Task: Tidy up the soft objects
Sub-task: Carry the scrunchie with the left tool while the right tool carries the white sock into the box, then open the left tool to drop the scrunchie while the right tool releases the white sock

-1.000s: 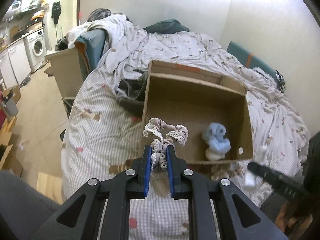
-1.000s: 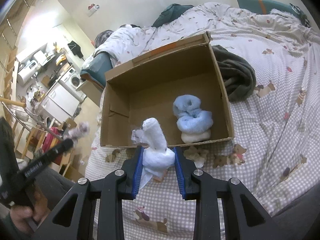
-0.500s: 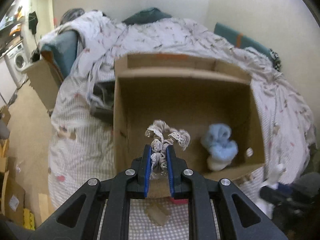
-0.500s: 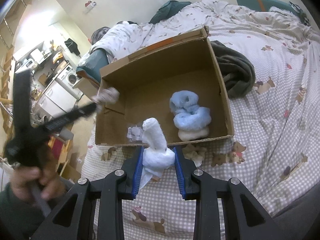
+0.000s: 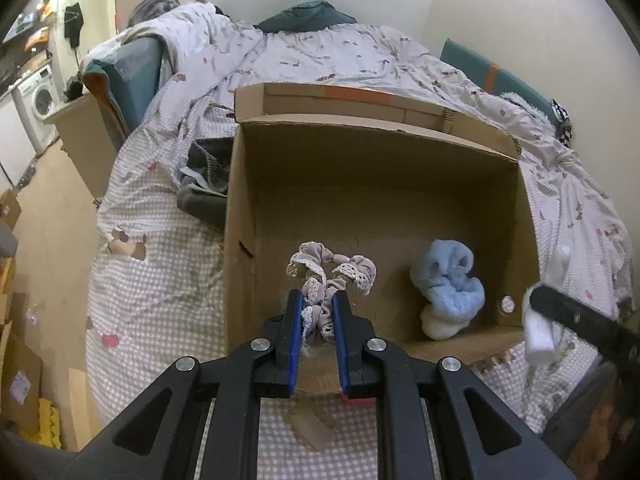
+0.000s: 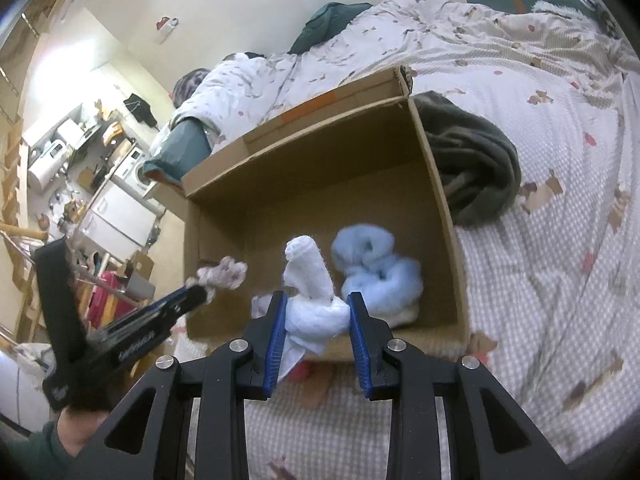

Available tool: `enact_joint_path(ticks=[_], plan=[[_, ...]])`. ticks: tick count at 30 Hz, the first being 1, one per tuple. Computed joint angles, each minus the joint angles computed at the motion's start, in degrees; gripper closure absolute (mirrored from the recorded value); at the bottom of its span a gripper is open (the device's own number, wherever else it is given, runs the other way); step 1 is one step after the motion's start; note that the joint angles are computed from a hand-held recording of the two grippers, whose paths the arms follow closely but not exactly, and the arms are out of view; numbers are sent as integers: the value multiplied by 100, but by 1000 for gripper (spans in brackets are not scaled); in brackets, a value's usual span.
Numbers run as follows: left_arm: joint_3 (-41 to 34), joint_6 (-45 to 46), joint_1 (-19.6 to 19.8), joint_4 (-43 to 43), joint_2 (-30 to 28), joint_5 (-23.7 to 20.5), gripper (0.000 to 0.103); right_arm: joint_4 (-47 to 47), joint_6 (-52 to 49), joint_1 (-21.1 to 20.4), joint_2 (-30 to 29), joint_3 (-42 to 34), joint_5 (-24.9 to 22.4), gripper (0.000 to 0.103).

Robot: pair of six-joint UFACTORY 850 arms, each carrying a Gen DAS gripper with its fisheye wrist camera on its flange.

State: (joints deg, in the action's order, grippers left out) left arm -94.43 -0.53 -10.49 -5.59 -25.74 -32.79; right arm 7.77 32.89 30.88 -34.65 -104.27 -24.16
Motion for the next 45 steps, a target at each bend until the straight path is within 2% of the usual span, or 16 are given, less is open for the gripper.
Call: enact_joint_path(ticks=[4, 7, 11, 15, 19, 24, 26, 28, 29, 30, 32, 34, 36, 38, 45], plan=[[-35, -36, 23, -16, -56, -79, 89, -174, -36, -49, -285, -429, -167, 71], [-39, -22, 43, -74, -94, -144, 89, 733, -550, -176, -336, -302, 62, 71], [17, -64, 27, -8, -76, -97, 89, 528, 11, -202, -422, -260, -51, 71], [164, 231, 4, -137, 24, 116, 89, 53, 298, -135, -440, -327, -126, 71], [298, 81, -15, 46, 120, 351, 89, 34, 431, -135, -404, -237, -75, 71], [265, -69, -16, 164, 102, 301, 89, -90, 502, -117, -360, -185, 14, 71], [275, -124, -14, 199, 108, 317, 88, -78, 473, -107, -351, -175, 5, 68], [273, -116, -17, 213, 107, 309, 87, -177, 525, -91, -368, -204, -18, 56], [270, -106, -21, 238, 107, 300, 84, -248, 586, -77, -348, -173, 51, 41], [273, -100, -31, 253, 107, 301, 82, -443, 772, -50, -342, -174, 82, 32], [273, -200, -57, 398, 100, 286, 77, -788, 1044, -15, -339, -197, 78, 29], [262, -313, -76, 541, 92, 257, 66, -772, 988, -12, -367, -247, 20, 29], [289, -408, -92, 634, 117, 315, 45, -732, 950, -11, -394, -287, -38, 29], [322, -557, -101, 761, 148, 394, 35, -723, 952, -2, -422, -334, -80, 29], [299, -577, -112, 807, 124, 346, 35, -774, 1097, -13, -443, -365, -125, 29]])
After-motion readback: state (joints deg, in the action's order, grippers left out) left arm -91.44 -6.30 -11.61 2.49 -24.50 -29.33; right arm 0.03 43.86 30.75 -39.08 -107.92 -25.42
